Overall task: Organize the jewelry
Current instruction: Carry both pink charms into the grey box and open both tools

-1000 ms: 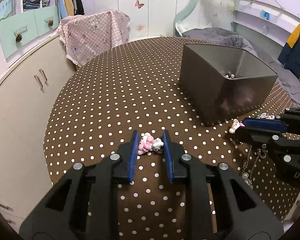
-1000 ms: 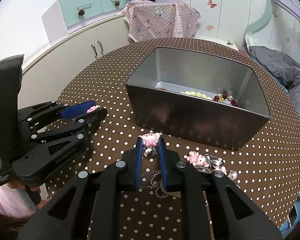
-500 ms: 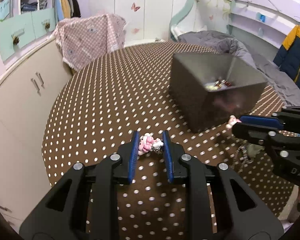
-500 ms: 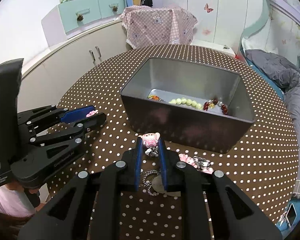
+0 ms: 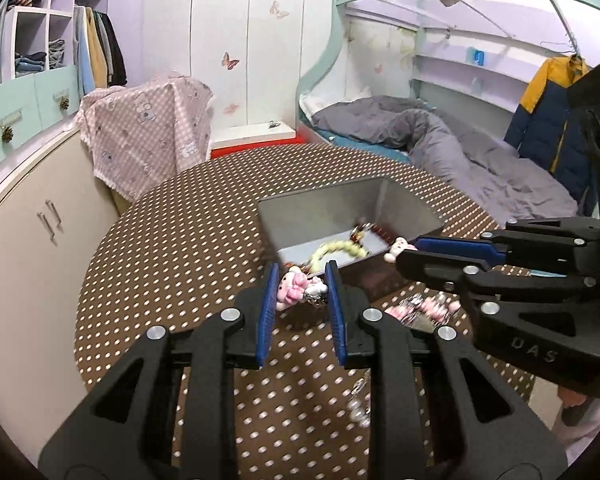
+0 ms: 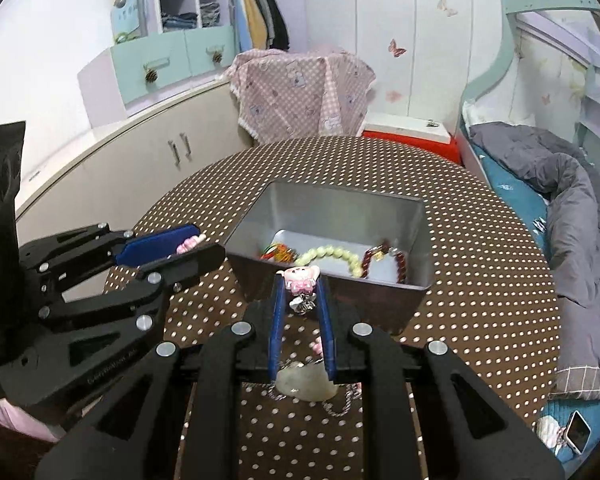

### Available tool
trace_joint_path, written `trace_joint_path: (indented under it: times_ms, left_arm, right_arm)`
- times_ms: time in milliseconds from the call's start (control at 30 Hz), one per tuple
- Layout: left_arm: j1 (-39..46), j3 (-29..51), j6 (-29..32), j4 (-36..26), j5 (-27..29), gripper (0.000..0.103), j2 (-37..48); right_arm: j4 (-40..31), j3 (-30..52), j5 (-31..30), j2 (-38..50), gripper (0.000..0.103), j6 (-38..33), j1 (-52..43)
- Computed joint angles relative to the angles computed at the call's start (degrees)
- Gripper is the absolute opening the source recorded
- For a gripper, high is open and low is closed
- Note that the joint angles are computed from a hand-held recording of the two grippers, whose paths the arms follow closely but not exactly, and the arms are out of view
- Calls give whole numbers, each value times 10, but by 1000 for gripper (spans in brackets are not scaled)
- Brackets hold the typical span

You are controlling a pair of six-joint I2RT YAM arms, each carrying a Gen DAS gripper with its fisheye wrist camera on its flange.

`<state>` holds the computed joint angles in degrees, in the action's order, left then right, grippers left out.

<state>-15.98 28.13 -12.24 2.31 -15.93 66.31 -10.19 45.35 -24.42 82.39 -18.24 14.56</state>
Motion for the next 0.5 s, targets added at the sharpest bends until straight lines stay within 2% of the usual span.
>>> trace_joint_path:
  times_ms: [233, 500]
  left_arm:
    - [4, 44, -12, 28, 16, 24, 71]
    - [16, 60, -10, 55, 33, 24, 109]
  right_arm:
    - [7, 41, 5, 48, 14, 19, -24]
    - [7, 67, 14, 79, 14, 22, -32]
